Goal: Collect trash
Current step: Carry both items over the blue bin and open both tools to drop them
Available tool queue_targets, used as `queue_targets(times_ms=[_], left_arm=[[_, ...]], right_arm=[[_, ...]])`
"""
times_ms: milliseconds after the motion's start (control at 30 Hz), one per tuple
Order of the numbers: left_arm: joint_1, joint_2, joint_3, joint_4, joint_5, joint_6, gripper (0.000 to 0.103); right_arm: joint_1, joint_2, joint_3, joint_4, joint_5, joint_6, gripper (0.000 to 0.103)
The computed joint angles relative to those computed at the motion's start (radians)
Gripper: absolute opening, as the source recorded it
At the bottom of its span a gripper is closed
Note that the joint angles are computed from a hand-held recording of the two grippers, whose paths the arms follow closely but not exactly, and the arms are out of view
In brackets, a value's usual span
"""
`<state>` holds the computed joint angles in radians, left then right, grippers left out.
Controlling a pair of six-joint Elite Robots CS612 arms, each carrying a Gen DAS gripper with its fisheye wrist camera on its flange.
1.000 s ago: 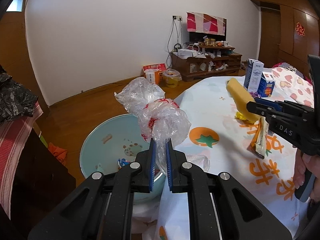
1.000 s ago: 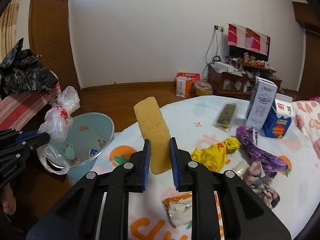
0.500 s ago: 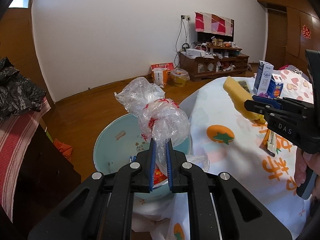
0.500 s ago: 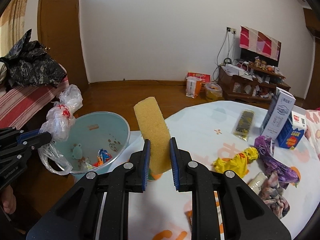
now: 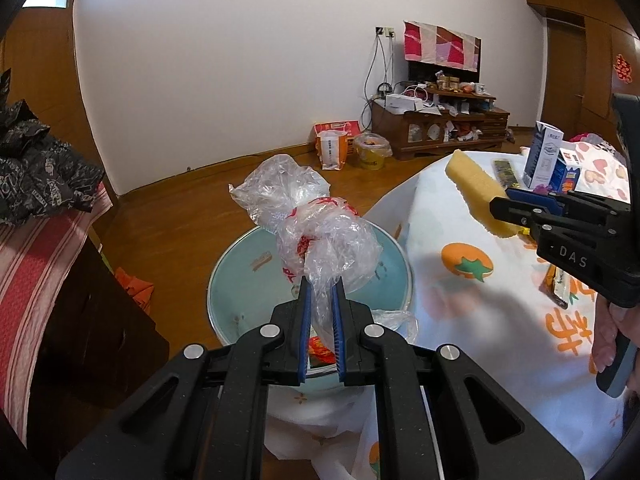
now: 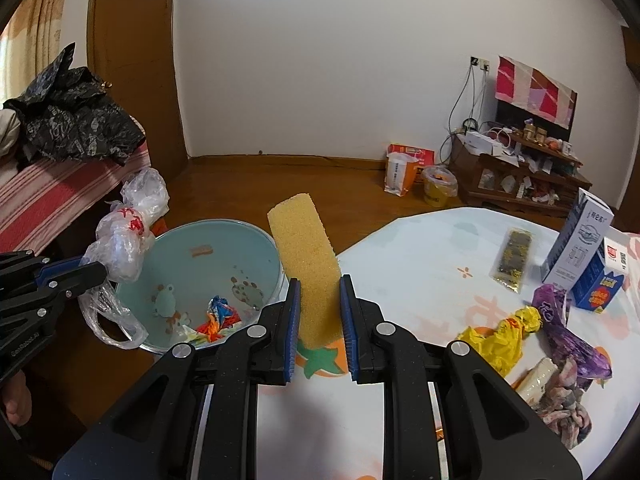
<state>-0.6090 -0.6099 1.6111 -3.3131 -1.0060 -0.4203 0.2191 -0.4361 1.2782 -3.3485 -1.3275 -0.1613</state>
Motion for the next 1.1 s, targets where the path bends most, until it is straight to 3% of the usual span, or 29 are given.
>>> queue_targets(times_ms=[1100], left_arm=[[0.018, -0.017, 0.033, 0.034, 0.025, -0.064, 0.01]], right_arm=[[0.039, 0.037, -0.096, 0.092, 0.029, -0.07, 0.02]])
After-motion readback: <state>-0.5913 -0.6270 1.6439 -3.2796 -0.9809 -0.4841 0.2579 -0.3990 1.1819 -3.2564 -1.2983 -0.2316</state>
